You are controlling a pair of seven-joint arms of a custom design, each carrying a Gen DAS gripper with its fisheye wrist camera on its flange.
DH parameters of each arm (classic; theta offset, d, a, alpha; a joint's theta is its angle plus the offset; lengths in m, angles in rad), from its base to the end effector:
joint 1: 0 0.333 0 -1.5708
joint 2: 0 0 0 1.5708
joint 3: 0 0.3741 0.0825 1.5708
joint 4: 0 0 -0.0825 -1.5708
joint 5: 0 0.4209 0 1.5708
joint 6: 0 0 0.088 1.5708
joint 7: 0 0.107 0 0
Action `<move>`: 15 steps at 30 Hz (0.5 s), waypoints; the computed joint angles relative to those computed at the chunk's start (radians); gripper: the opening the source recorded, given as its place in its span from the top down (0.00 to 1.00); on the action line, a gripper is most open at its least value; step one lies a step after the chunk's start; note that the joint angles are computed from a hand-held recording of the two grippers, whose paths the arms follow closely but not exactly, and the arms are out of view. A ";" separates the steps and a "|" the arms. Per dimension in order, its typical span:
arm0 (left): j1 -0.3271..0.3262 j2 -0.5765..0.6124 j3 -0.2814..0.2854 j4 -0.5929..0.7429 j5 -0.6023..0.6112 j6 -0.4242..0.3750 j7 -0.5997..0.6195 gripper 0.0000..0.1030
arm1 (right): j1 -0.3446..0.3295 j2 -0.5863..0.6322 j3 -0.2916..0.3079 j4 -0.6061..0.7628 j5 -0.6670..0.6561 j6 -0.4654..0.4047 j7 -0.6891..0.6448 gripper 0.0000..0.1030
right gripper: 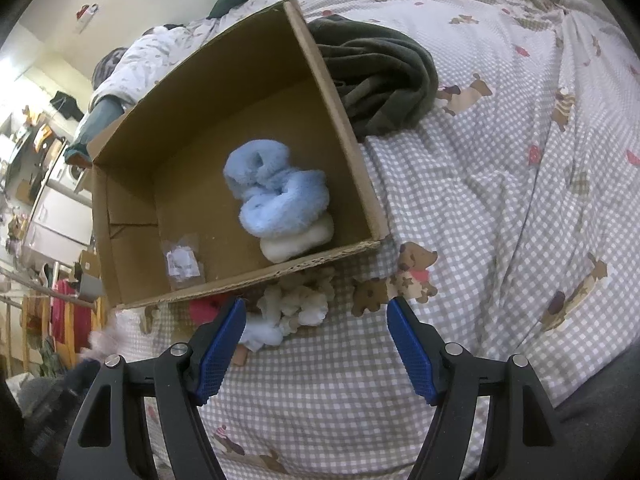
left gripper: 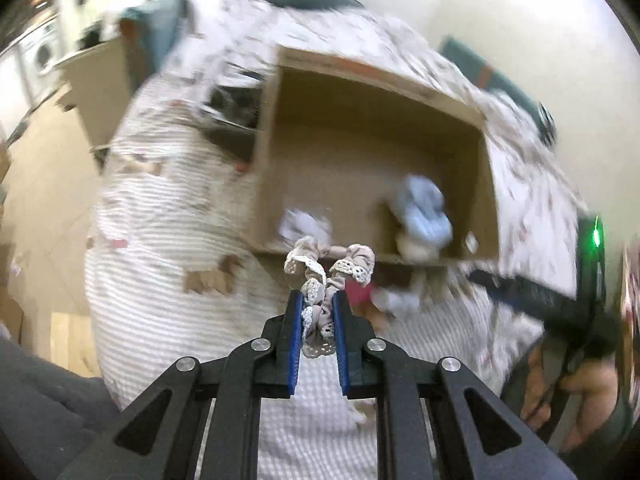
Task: Organize soft objects
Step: 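Lift the scrunchie with the left tool while the right tool grasps a white sock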
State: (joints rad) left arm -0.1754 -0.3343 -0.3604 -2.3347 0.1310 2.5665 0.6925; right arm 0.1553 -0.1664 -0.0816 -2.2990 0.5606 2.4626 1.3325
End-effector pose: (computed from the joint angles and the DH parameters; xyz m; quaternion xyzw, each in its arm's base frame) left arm 0.4279 -0.2761 0.5580 -0.7532 0.5923 -0.2559 0.1276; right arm 0.5362 0.0374 0.4880 -0.6567 0.7063 0.0187 0.2636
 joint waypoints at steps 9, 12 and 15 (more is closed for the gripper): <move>0.010 0.061 0.005 0.029 0.039 -0.114 -0.095 0.87 | -0.013 0.045 0.000 0.041 0.020 -0.070 0.004 0.26; 0.000 0.067 0.010 0.025 0.053 -0.107 -0.112 0.87 | -0.019 0.069 0.008 0.062 0.042 -0.102 -0.017 0.41; -0.011 0.071 0.016 0.025 0.052 -0.106 -0.112 0.87 | -0.025 0.089 0.015 0.081 0.071 -0.155 -0.042 0.54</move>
